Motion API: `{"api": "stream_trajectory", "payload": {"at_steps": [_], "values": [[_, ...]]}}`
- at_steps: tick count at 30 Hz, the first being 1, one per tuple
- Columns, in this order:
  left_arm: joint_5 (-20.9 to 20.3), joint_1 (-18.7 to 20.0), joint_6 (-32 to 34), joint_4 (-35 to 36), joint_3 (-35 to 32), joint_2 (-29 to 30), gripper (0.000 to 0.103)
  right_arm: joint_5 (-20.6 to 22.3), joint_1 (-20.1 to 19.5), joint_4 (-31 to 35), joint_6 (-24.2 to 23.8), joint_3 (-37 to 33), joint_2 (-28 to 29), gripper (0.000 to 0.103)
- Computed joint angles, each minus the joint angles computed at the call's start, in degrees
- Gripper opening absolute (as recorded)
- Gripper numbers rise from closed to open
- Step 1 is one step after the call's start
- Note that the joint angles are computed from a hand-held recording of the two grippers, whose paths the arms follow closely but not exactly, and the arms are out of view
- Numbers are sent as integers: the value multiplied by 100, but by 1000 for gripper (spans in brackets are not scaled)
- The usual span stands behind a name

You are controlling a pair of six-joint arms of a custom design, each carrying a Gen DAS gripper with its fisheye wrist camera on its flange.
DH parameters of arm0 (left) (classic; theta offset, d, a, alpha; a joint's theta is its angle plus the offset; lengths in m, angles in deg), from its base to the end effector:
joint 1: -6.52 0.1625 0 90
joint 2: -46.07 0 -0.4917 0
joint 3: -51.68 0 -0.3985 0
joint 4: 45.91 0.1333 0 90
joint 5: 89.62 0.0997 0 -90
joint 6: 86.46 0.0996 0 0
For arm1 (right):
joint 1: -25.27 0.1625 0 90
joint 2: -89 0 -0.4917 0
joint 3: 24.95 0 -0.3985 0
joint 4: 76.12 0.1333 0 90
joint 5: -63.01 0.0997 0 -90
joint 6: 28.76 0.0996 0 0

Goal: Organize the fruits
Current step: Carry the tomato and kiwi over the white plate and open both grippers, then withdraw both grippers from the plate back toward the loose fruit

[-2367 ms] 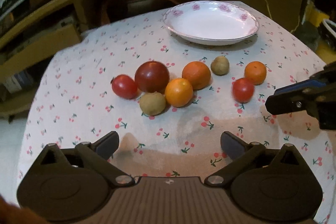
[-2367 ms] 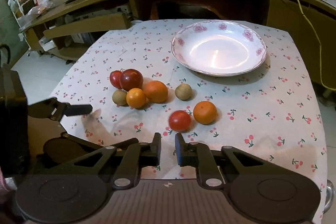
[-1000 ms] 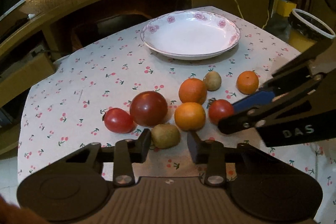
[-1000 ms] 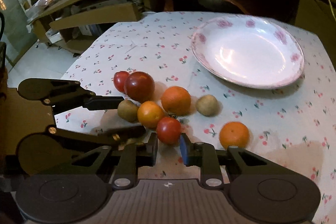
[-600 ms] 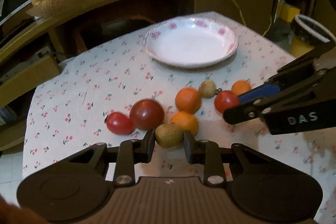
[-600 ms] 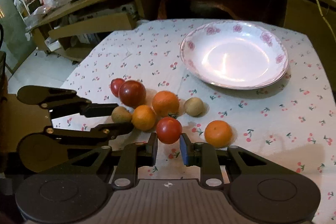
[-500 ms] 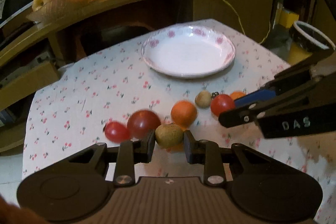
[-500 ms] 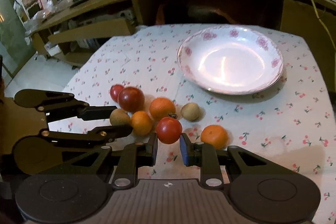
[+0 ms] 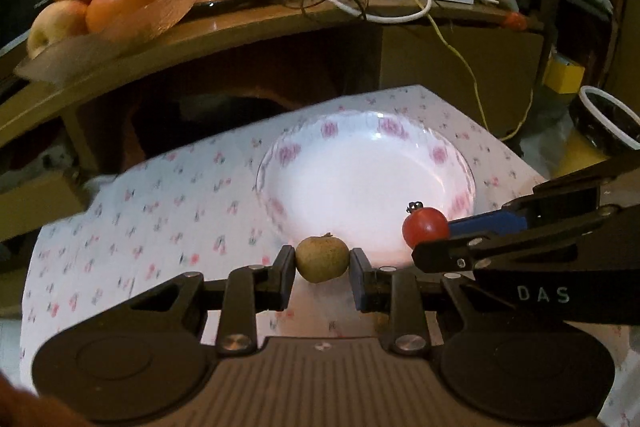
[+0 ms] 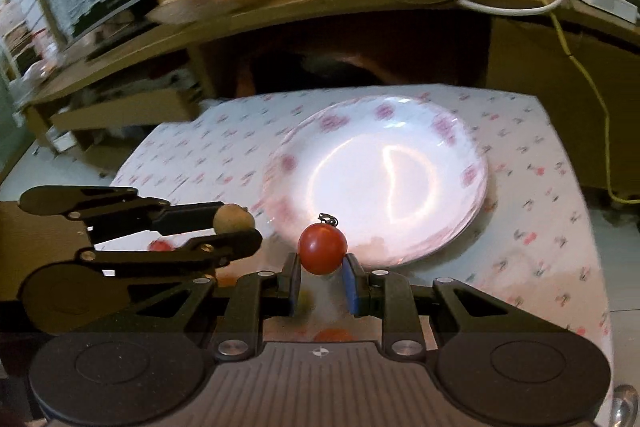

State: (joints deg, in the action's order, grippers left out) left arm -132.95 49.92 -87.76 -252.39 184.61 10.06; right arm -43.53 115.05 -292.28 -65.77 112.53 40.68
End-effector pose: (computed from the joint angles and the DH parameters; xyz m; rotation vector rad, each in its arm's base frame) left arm -0.1976 -0.4701 0.0250 0.7627 2.2930 -0.8016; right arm 0.1031 -0.4703 0.1150 0.6958 -2.4902 0.6991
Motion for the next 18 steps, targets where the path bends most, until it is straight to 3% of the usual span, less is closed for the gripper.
{"api": "stream_trajectory", "payload": {"at_steps": [8, 18], "values": [[-51, 194, 256, 69, -388, 213, 34, -240, -101, 266, -180, -383, 61, 27], [-6, 166, 54, 70, -352, 131, 40, -218, -142, 181, -77, -462, 80, 32]]}}
